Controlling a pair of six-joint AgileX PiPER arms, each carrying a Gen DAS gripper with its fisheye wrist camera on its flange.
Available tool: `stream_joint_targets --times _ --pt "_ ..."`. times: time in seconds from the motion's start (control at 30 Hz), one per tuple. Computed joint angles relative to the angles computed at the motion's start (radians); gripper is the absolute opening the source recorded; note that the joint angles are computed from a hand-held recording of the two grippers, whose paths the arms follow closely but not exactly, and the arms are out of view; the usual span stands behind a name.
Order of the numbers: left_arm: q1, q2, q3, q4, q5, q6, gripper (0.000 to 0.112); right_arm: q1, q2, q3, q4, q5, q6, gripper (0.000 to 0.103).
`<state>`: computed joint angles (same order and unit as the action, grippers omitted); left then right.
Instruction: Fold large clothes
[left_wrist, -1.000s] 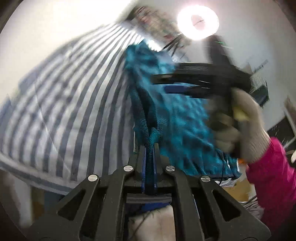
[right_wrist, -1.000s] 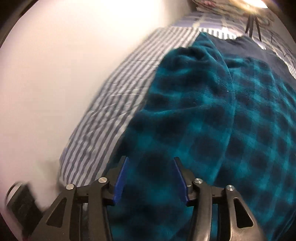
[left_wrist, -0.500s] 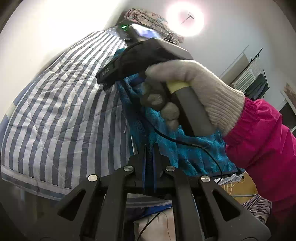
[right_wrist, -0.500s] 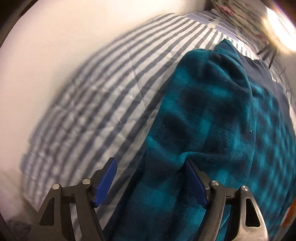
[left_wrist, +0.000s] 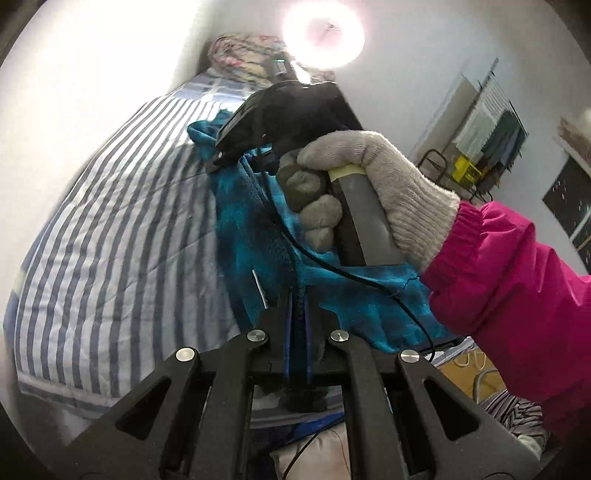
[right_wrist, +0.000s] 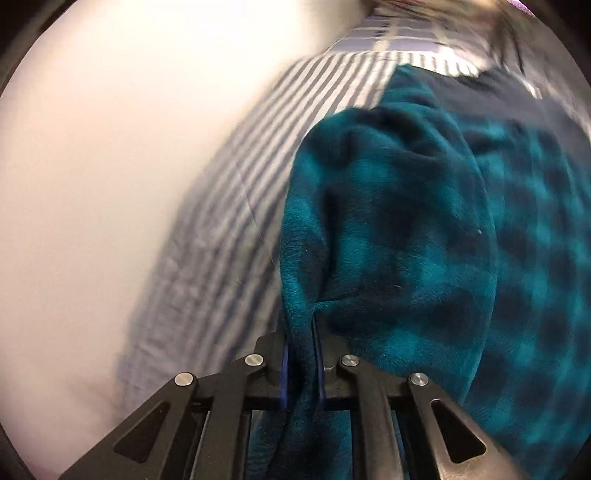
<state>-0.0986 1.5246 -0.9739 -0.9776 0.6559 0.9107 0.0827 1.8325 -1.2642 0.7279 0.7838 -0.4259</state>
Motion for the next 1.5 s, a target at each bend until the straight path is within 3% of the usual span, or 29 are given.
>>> stream_joint_targets --times 0.13,0.27,0.43,0.57,0.8,0.9,0.93,1.0,1.03,1.07,1.13,1.27,1.3,1.4,1.5 --pt "-0.107 -0.002 -0.027 0.076 -0.055 -0.081 0.003 -0.206 -0.051 0.125 0.297 0.074 -0.295 0.008" --pt "-0.22 0.012 -0.053 0.174 -0.107 -0.165 0.003 -0.438 -0.037 0.238 0.504 0.219 -0.528 0.008" --pt "-0.339 0.043 -0.069 0.302 -0.153 -0.275 0.003 -0.693 0.043 0.355 0.607 0.371 -0.703 0.008" --pt "-0.402 0.072 -0.069 0.383 -0.17 -0.36 0.003 -0.773 0.143 0.358 0.564 0.372 -0.687 0.008" --pt "-0.396 0.08 -0.061 0.332 -0.156 -0.342 0.003 -0.704 0.078 0.3 0.469 0.279 -0.608 0.008" --pt "-0.338 0.063 -0.067 0.192 -0.039 -0.204 0.003 -0.664 0.03 0.26 0.361 0.237 -0.516 0.009" --pt "-0.315 0.046 -0.061 0.148 0.006 -0.159 0.004 -0.653 0.007 0.267 0.328 0.22 -0.497 0.016" --pt "-0.26 -0.012 -0.032 0.1 0.083 -0.103 0.022 -0.642 -0.05 0.267 0.263 0.196 -0.45 0.028" --pt "-0.231 -0.036 -0.016 0.07 0.106 -0.075 0.039 -0.662 -0.098 0.283 0.234 0.196 -0.447 0.035" --pt "-0.19 -0.064 0.007 0.034 0.132 -0.04 0.044 -0.671 -0.136 0.295 0.213 0.206 -0.437 0.036" --pt "-0.1 -0.1 0.027 0.01 0.178 -0.012 0.044 -0.732 -0.187 0.313 0.167 0.269 -0.459 0.037" --pt "0.013 -0.066 -0.006 0.054 0.185 -0.064 0.044 -0.846 -0.318 0.422 0.093 0.387 -0.555 0.045" --pt "0.033 -0.034 -0.027 0.049 0.189 -0.081 0.043 -0.88 -0.325 0.46 0.081 0.391 -0.608 0.045" --pt "-0.001 0.028 -0.066 0.089 0.144 -0.125 0.022 -0.95 -0.444 0.606 0.047 0.38 -0.742 0.045" --pt "-0.065 0.081 -0.087 0.117 0.105 -0.134 0.019 -0.977 -0.577 0.731 0.075 0.357 -0.878 0.043"
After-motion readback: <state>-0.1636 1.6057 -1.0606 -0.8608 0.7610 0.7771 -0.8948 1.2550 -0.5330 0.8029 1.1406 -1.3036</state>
